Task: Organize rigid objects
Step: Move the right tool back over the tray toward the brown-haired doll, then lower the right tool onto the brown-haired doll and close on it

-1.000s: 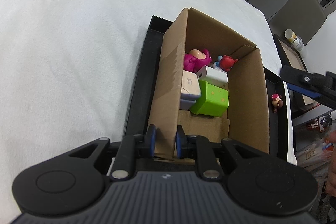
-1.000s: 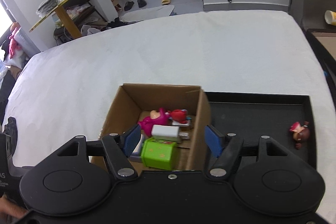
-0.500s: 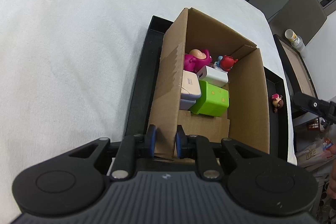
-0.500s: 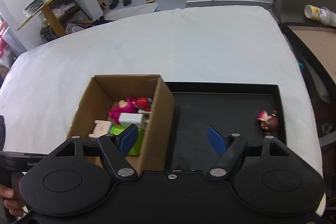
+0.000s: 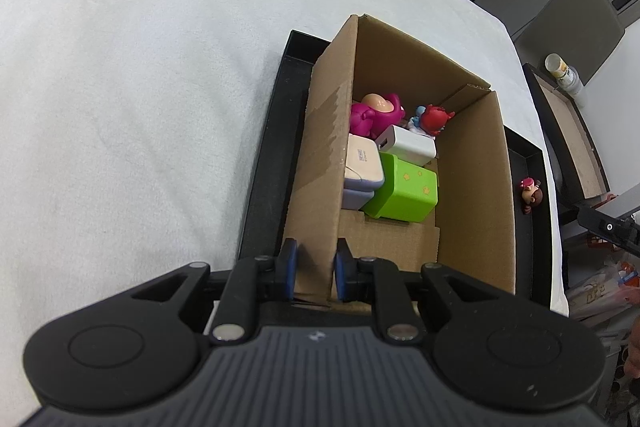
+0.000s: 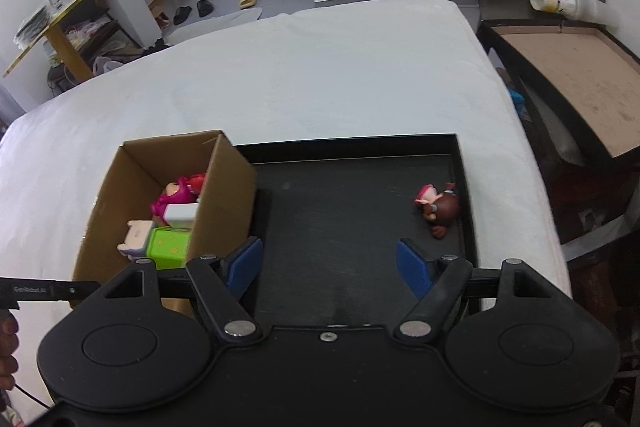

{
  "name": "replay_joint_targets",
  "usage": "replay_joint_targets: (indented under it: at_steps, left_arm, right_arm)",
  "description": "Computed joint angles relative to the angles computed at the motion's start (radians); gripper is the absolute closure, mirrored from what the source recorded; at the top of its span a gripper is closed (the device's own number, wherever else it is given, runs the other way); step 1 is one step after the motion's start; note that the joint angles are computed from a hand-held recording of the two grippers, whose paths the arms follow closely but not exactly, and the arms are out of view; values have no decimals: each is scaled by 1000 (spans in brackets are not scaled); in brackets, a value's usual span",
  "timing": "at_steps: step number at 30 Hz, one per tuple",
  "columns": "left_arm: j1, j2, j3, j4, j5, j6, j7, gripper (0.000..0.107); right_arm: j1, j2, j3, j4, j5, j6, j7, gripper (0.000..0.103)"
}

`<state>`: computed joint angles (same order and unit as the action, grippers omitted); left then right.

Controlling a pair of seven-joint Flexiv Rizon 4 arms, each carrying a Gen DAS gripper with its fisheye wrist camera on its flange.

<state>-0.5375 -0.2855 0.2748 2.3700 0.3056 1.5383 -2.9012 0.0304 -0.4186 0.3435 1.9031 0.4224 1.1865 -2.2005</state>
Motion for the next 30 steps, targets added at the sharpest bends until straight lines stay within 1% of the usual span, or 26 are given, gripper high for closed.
replay_joint_targets:
  at_steps: [6, 10, 15, 22, 30]
  left_arm:
    - [11, 0, -10, 5, -11, 6, 12, 89]
    - [18, 1, -19, 4, -27, -4, 22, 89]
    - [16, 2, -20, -3, -24, -21, 13, 89]
    - [29, 4, -32, -5, -13, -24, -4, 89]
    - [31, 7, -32, -4, -4, -26, -18, 89]
  right_arm:
    - [2, -28, -20, -15, -37, 22, -4, 30]
    - [-20, -66, -3, -44, -45, 35, -26, 30]
    - [-28, -118, 0, -73, -71, 64, -8, 30]
    - [-31, -190, -3, -104, -115, 93, 85, 30]
    - [-49, -250, 15, -140, -133, 75, 210, 30]
